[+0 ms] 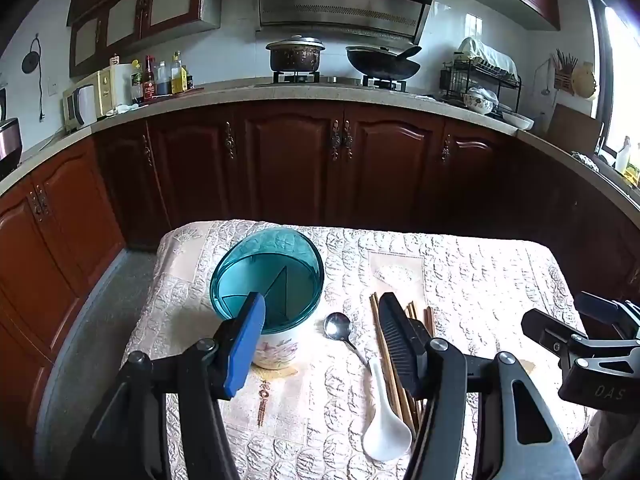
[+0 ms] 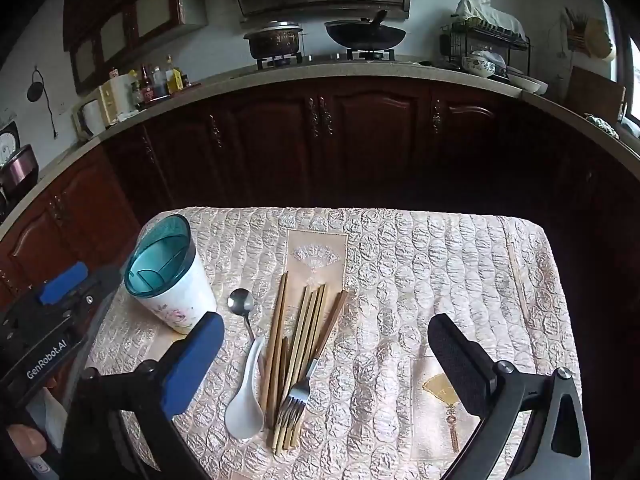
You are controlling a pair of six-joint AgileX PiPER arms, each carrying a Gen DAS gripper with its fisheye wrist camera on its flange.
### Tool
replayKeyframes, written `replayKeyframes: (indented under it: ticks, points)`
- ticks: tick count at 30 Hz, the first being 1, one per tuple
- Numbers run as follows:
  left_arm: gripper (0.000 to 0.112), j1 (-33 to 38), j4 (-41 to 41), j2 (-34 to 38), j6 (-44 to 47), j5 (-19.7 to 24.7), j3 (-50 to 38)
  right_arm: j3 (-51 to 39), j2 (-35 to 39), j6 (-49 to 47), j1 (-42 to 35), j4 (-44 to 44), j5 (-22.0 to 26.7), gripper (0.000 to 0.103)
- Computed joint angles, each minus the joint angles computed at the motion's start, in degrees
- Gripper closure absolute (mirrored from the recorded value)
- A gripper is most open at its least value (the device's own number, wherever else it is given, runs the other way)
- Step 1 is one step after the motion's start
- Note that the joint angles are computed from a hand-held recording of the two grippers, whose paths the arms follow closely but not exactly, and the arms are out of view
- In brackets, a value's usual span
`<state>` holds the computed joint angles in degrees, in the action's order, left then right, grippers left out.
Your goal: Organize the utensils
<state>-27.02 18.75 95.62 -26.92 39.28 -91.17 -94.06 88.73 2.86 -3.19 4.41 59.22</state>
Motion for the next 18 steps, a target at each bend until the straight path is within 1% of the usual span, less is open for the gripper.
replayKeyframes:
  ticks: [5,6,8,9,15,18]
  points:
    - [0.052,0.1,-0.7,0.4,0.7,-0.1,-0.1,0.7,-0.3,-1.2,-0.7,-0.6,-0.8,0.0]
    - [0.052,0.2,-1.0,0.5,0.9,-0.1,-0.1,-0.4,0.8,-0.4,0.1,-1.3,-0.7,0.0]
    - [0.052,0.4,-1.4,0.6,1.3,-0.3,0.0,0.2,0.5,0.7,1.0,-2.3,-1.1,0.0]
    - [0.052,0.4,-1.4,0.6,1.3,-0.4,0.1,-0.3,0.8,-0.5,-0.2,-1.0,-0.6,0.0]
    - [0.052,0.3,-1.0,0.8,0.8,-0.2,0.0,0.6,0.7,1.0,0.9,-2.9,-1.2,0.0]
    - [0.052,0.3,-1.2,0.9,1.2,0.0,-0.1,0.2,1.1,1.1,1.2,-3.7,-0.6,0.0]
